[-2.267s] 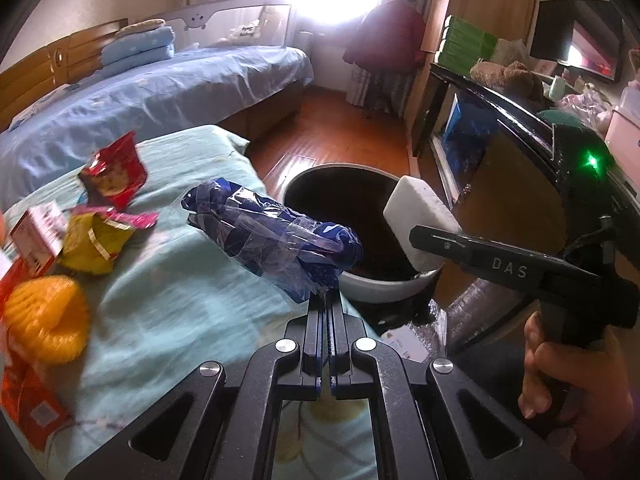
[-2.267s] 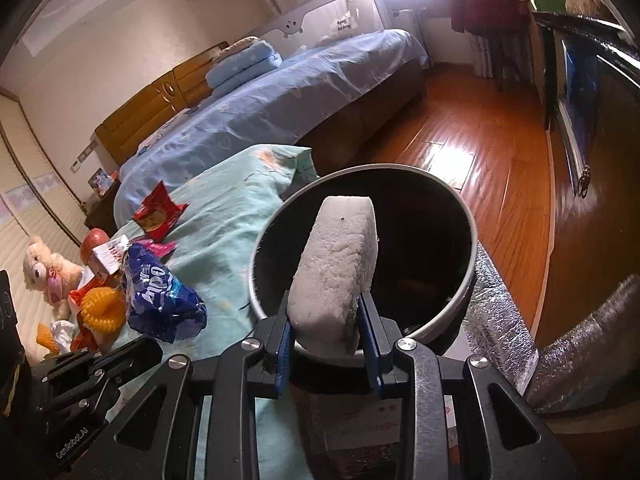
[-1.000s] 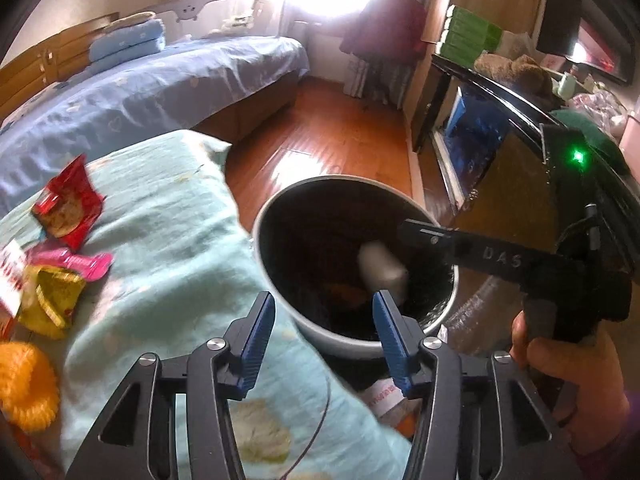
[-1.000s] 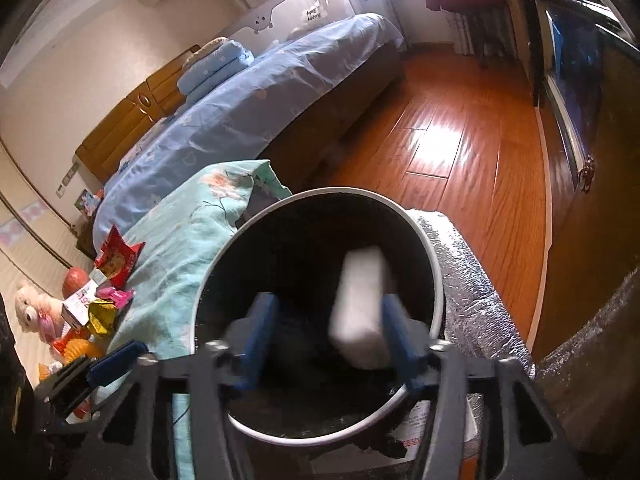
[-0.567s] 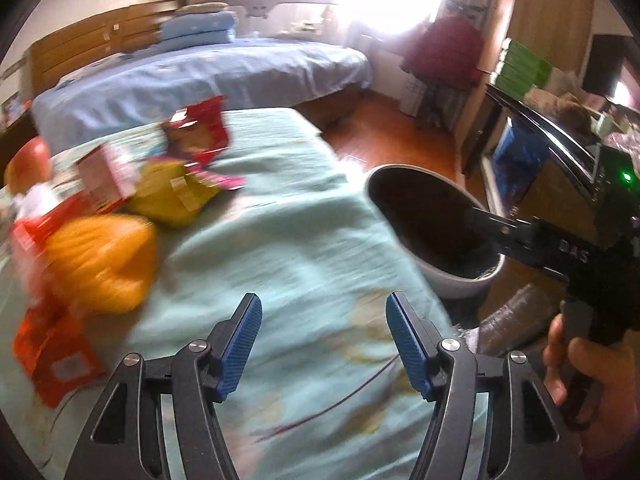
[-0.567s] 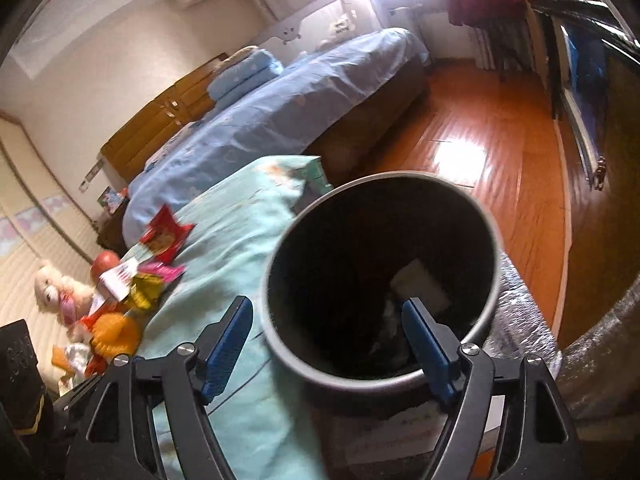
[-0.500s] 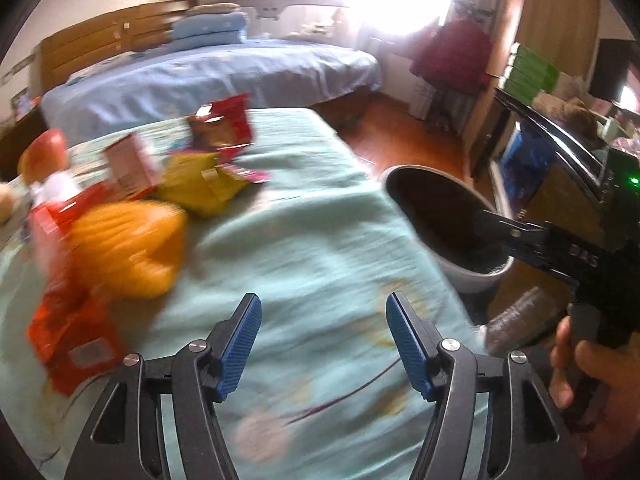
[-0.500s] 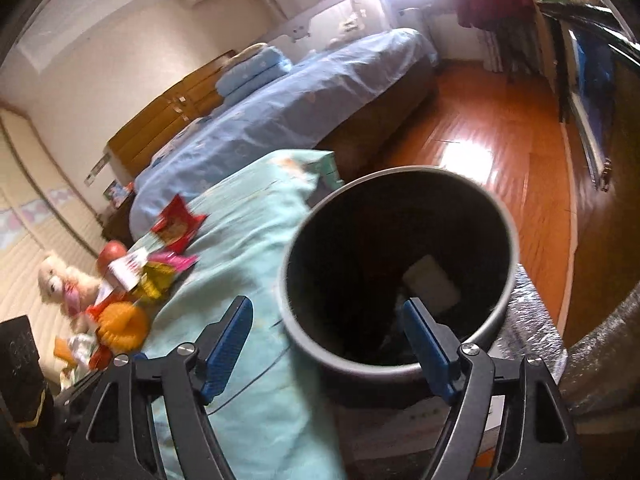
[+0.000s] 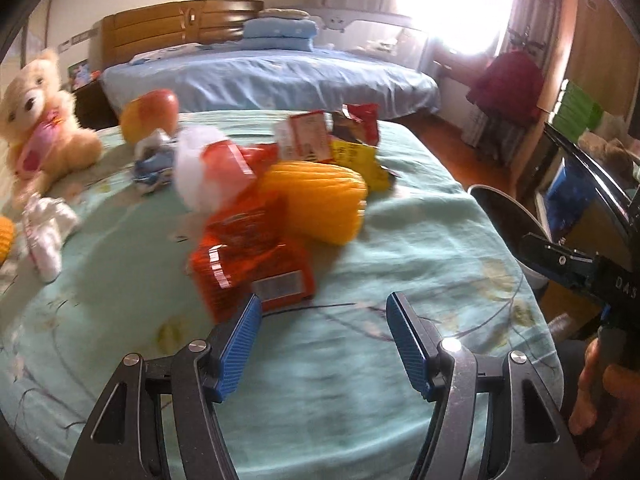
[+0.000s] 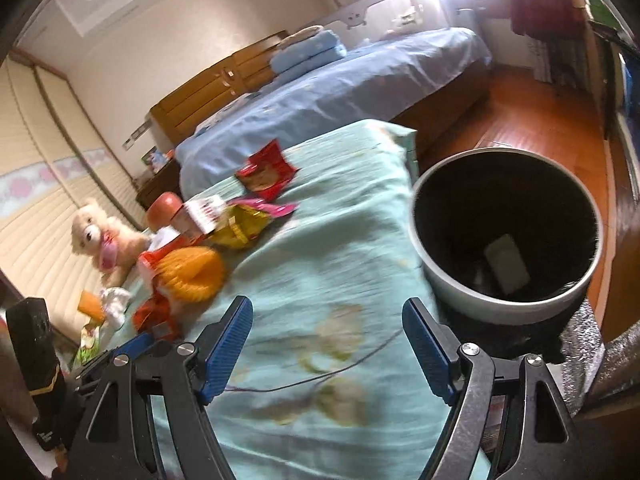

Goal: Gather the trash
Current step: 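Move both open tools back over the table toward the snacks, then grasp the red snack bag with the left tool while the right tool grasps the orange mesh net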

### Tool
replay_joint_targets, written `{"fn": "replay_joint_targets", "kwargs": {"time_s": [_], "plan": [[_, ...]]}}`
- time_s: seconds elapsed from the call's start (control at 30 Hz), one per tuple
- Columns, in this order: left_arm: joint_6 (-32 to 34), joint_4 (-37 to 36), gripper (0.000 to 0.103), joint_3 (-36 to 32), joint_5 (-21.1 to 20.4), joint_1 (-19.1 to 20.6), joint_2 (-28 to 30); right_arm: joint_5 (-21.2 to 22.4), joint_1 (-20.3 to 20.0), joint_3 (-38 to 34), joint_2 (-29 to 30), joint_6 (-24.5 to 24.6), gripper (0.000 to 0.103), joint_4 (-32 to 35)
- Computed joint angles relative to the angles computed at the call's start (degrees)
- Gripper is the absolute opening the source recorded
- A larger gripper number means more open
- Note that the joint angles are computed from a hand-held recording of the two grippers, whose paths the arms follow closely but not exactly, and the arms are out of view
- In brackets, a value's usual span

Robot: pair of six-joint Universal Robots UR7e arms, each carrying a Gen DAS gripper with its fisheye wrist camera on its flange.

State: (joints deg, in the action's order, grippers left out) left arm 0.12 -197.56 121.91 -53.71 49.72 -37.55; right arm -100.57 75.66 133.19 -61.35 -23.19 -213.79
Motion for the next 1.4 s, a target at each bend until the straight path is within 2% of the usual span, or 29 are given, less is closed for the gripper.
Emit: {"fn": "replay_joint_targets", "kwargs": {"time_s": [0.27, 0.43, 0.57, 0.8, 0.83, 0.9, 0.93, 0.97, 1.0, 1.13, 1.4], "plan": [[-3.3, -2.4, 0.065, 5.5, 2.6, -0.7, -3.9, -0.6, 2.8, -1.3, 3.5, -0.8, 0.079, 1.7], [-5.6, -0.3, 0.066, 6.7, 3.1, 0.0, -6.3, -0.5, 4.2, -2.7, 5.5, -1.7, 0.079, 3.6], [-7.5, 4.2, 0.066, 5.7, -0.1, 1.5, -8.3, -0.1, 5.0, -4.3, 6.7, -2.0, 0.078, 6.2], [-7.9, 8.8, 0.063, 1.2, -5.0, 3.6, -7.9, -0.7, 5.7, -6.5, 7.7, -1.3, 0.078, 7.4], [-6.7, 9.1, 0.059, 0.0, -6.2, 4.8, -7.7, -0.8, 5.7, -6.7, 7.7, -1.2, 0.078, 7.4], [-6.0, 10.0, 0.044, -1.2, -8.2, 5.8, -7.2, -0.9, 5.8, -7.0, 7.9, -0.8, 0.078, 7.7], [-5.4, 10.7, 0.025, -2.0, -9.8, 6.5, -6.9, -0.9, 5.8, -7.2, 8.1, -0.7, 0.078, 7.8], [-5.4, 11.3, 0.014, -2.1, -10.7, 6.7, -6.9, -1.0, 5.9, -7.3, 8.2, -0.6, 0.078, 7.9], [-5.1, 11.3, 0.01, -2.2, -11.2, 7.0, -6.8, -1.0, 6.0, -7.4, 8.4, -0.5, 0.078, 8.1], [-2.8, 9.9, 0.005, -3.2, -11.3, 8.2, -6.3, -0.9, 6.6, -7.7, 9.0, -0.5, 0.078, 8.2], [-1.9, 6.6, 0.005, 0.4, -7.1, 9.4, -10.0, -0.7, 8.7, -10.9, 12.5, -2.1, 0.078, 9.7]]}}
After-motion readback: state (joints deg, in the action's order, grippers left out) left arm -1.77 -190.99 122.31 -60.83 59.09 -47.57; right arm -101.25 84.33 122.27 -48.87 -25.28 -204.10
